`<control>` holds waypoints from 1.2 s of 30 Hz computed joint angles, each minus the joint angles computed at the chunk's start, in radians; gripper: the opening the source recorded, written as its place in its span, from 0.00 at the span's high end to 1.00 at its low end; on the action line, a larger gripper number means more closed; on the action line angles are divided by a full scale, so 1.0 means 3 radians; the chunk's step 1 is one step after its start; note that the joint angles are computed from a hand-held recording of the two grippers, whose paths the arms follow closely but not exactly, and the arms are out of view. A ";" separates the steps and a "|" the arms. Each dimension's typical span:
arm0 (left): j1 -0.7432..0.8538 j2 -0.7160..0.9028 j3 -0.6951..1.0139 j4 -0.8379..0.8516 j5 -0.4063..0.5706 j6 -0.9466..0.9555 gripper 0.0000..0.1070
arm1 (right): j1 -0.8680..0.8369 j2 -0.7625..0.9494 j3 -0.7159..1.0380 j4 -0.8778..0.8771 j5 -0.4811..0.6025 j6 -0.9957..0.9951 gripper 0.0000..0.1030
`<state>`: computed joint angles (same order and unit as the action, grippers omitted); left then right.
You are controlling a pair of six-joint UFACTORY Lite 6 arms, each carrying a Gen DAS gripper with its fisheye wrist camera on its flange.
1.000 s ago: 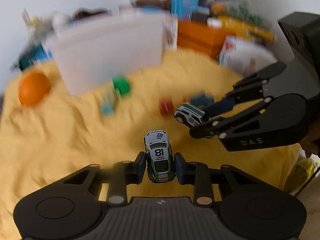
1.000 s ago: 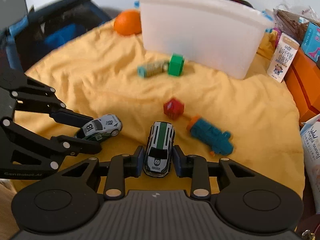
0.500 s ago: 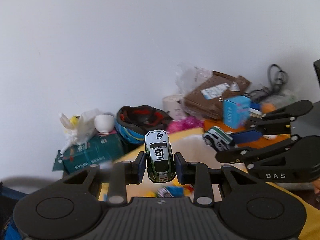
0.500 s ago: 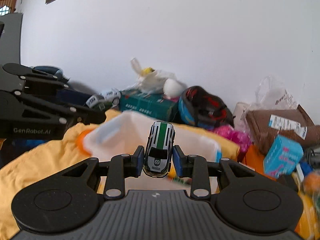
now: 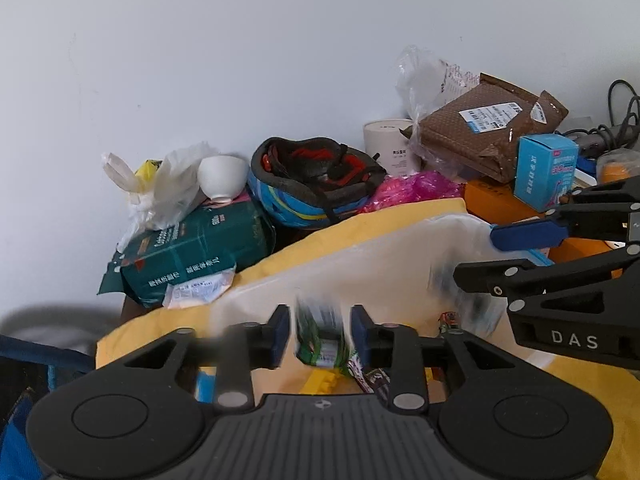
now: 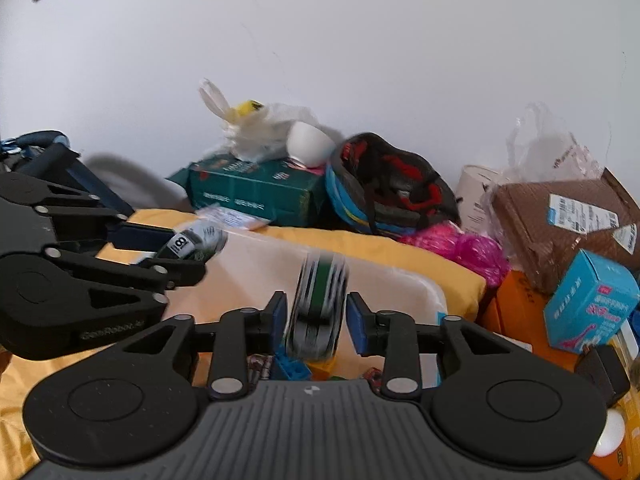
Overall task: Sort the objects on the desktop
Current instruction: 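Carry both white-green cars over the white bin, then open both tools over the white bin to drop the cars, then grasp the teal-orange toy with the right tool while the left grasps the beige-teal figure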
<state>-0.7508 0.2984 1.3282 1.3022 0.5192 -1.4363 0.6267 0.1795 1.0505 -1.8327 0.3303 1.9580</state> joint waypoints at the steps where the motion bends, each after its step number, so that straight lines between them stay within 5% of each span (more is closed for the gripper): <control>1: -0.0021 -0.0026 -0.0028 0.0042 0.0009 -0.0034 0.53 | 0.0037 -0.0026 -0.0047 0.0046 0.0098 -0.0009 0.58; 9: -0.0395 -0.0576 -0.0567 0.0511 0.0272 -0.0737 0.50 | 0.0175 -0.0554 -0.0581 -0.0210 0.0239 0.0384 0.55; 13: -0.0798 -0.0975 -0.1173 0.0835 0.0645 -0.1396 0.39 | 0.0263 -0.0886 -0.0942 -0.0388 0.0262 0.0630 0.55; 18: -0.1397 -0.1191 -0.1853 0.0569 0.0860 -0.1691 0.39 | 0.0606 -0.1297 -0.1591 -0.0406 0.0410 0.0833 0.55; 26: -0.2024 -0.0861 -0.2246 0.0149 0.0675 -0.2117 0.39 | 0.1374 -0.1419 -0.2499 -0.0670 0.0522 0.1795 0.55; 36: -0.2178 -0.0722 -0.2284 0.0122 0.0573 -0.2347 0.39 | 0.1874 -0.1130 -0.2642 -0.0266 0.0814 0.1760 0.54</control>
<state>-1.4043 0.0818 0.6431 1.3389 0.6911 -2.1406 1.1888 -0.1594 0.2578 -1.9125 0.5745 2.4859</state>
